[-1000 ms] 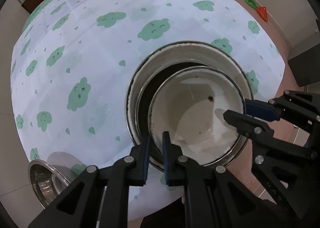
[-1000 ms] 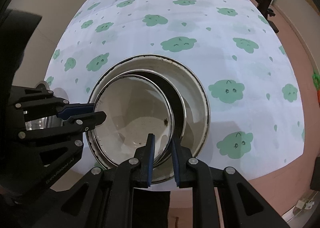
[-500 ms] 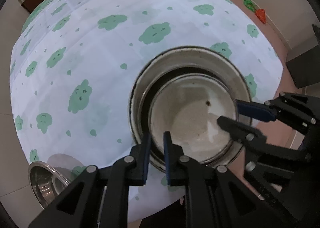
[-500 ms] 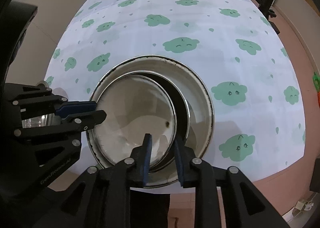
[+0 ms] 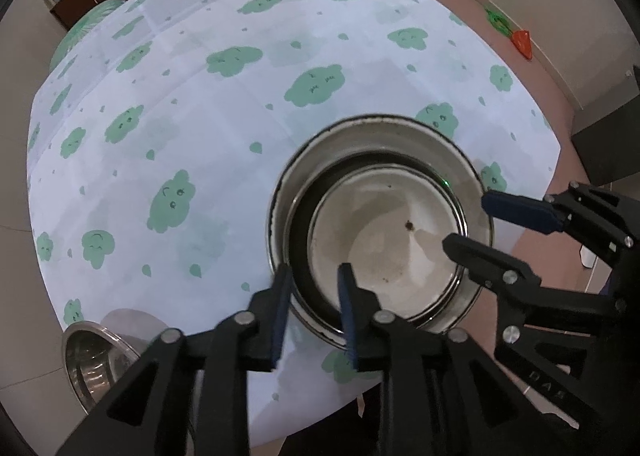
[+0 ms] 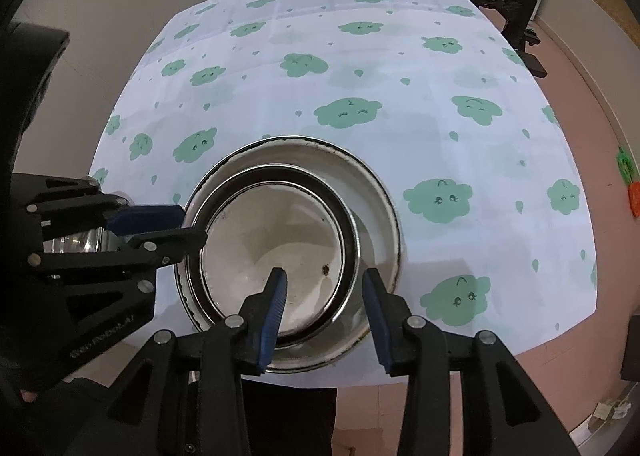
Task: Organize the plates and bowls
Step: 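Open both tools and move them to the large steel bowl rim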
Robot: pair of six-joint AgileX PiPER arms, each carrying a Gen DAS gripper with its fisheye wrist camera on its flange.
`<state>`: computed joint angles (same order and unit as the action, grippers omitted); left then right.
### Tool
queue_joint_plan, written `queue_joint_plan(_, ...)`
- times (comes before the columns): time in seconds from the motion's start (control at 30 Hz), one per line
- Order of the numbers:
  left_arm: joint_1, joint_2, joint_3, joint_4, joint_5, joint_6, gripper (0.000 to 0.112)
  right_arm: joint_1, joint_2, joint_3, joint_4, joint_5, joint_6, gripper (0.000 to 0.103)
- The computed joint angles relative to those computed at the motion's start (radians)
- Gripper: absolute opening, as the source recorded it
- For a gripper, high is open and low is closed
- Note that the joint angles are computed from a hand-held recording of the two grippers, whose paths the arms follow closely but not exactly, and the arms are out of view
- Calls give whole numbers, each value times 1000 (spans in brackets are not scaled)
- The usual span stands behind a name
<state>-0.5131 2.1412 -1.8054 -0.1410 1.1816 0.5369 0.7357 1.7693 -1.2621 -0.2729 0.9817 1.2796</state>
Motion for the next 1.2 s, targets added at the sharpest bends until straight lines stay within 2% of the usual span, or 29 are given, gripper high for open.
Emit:
queue_joint_plan(0.13,3,0,-6,2,-2,-11,30,2,-6,5,2,-2,3,42)
queue_joint_plan(0.27,8,-8,-3,-5,-10,-13,40,3,-8,4,-10,0,9,42)
queue_joint_plan(0.4,10,-6,-10,-6,-8,-16,44,2,-14,6,-18,-2,13,42)
queue_joint_plan(0.93,45,27,-58,-9,15,-46,45,-16,-28,18,-30,-4,21,42)
queue_joint_plan(1.2,70,58,-70,-7,37,-72,45,-34,-72,90,-48,-13,83,42)
